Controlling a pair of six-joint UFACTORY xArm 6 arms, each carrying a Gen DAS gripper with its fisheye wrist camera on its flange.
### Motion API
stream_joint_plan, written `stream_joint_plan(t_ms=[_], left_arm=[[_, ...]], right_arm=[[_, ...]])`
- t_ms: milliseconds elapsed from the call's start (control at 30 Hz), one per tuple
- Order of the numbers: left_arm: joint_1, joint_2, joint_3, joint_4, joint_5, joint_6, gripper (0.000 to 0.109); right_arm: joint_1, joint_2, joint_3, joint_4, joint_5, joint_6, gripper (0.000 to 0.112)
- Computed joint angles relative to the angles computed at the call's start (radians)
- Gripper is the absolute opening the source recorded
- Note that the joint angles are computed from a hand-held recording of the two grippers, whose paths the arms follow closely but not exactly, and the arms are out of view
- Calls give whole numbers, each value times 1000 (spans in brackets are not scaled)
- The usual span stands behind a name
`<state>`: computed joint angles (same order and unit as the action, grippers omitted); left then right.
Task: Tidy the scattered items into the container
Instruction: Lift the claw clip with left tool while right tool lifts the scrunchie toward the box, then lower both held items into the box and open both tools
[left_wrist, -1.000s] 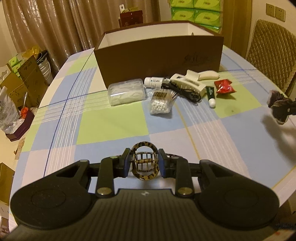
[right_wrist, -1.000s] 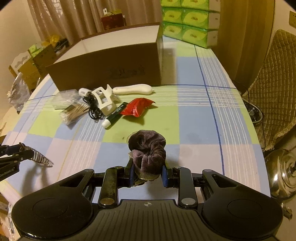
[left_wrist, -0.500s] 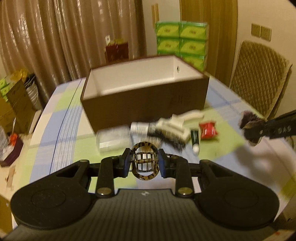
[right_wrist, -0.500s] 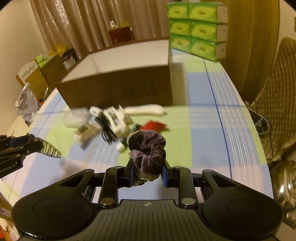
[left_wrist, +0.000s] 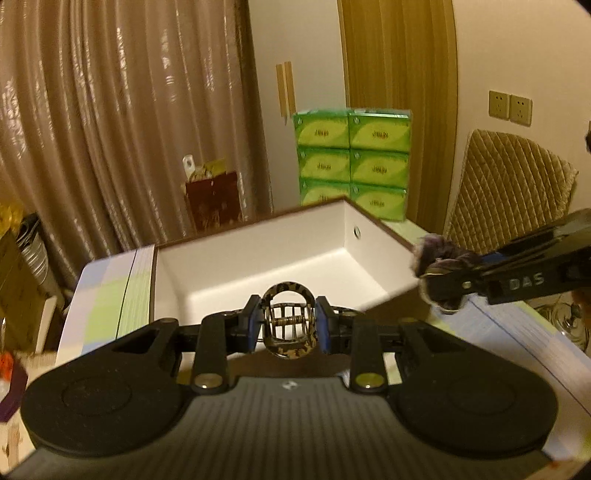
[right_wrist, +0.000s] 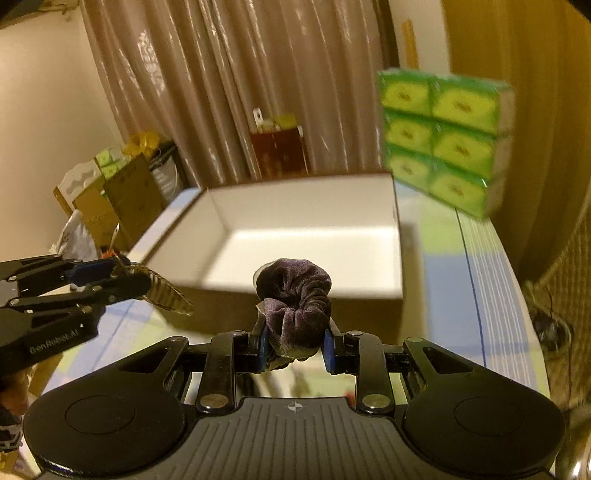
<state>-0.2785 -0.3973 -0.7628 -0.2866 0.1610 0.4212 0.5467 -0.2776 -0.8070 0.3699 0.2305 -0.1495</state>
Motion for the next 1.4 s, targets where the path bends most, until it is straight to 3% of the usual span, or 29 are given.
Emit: stream_joint_plan(t_ms=[133,267,333,767,933,1200,1267,1333,1400], left_arm=[[15,152,-150,-198,14,239,26],[47,301,-290,-274,75,379,26],[72,369,-354,-272,147,414,26],[120,696,-683,-117,519,343,26],[112,718,-720,-51,566,318,26],[120,680,-677,-57,528,297,36],[122,673,-671,-42,518,275,40],[127,666,-665,-37,513,257,41],[132,658,-660,-31,512,236,44]], right_arm=[[1,153,-159,6,2,-34,25],[-3,301,-307,-17,43,-21,25],[-12,365,-366,-50,77,3,25],[-46,602,-603,-197,348,105,25],[-52,635,-650,-202,392,125,25],[-42,649,-663,-227,389,149,26],[-42,644,-657,-228,390,148,36],[-41,637,-650,-215,387,136,62],[-39,626,-635,-200,364,114,70]])
